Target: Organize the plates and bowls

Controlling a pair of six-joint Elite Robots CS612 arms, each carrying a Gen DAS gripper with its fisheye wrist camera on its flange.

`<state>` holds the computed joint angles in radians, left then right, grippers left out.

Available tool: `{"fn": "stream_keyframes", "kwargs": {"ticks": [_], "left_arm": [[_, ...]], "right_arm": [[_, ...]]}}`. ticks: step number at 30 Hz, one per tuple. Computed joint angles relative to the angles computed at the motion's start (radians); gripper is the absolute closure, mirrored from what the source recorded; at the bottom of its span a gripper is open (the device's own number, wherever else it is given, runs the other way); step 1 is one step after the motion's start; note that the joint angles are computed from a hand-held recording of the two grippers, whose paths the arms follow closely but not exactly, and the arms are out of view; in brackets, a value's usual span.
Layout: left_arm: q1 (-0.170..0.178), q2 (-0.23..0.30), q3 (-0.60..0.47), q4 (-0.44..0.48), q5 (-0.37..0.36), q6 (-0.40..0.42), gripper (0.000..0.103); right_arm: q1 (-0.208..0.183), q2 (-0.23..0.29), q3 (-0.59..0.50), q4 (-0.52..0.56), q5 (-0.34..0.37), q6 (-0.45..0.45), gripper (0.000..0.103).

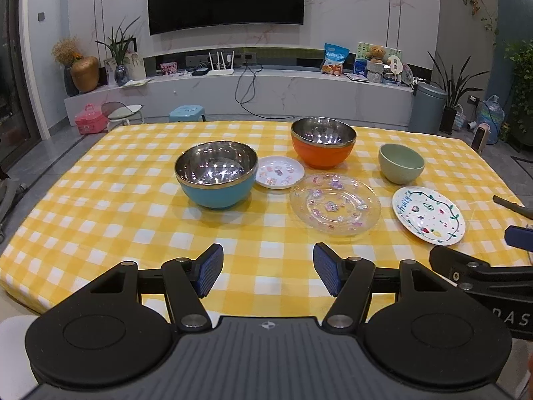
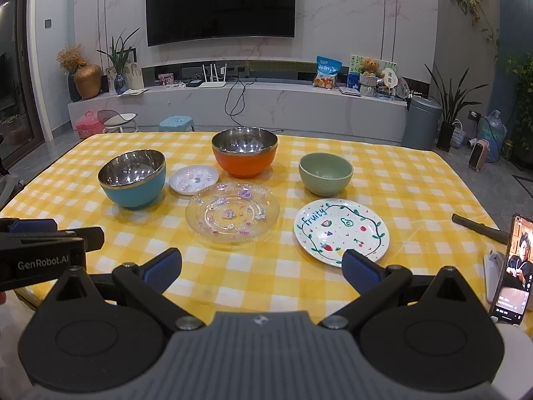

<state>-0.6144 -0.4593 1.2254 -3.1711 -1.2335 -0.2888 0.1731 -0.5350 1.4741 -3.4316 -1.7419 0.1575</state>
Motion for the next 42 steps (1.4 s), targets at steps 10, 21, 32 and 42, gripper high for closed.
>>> {"fn": "stream_keyframes", "kwargs": {"ticks": [10, 21, 32, 42], "left_arm": [[-0.003, 0.002, 0.000, 0.004, 0.004, 0.005, 0.030], [-0.003, 0.001, 0.001, 0.007, 0.004, 0.001, 0.030], [-0.002, 0.000, 0.005, 0.007, 0.002, 0.002, 0.030], [-0.002, 0.000, 0.006, 0.006, 0.001, 0.001, 0.030]], "right_arm": [[-0.002, -0.003, 0.007, 0.001, 0.010, 0.007, 0.003], [0.000, 0.000, 0.000, 0.010, 0.011, -0.001, 0.003], [0.001, 0.001, -0.001, 0.012, 0.011, 0.002, 0.003], [0.001, 0.002, -0.004, 0.018, 0.020, 0.006, 0.003]]}}
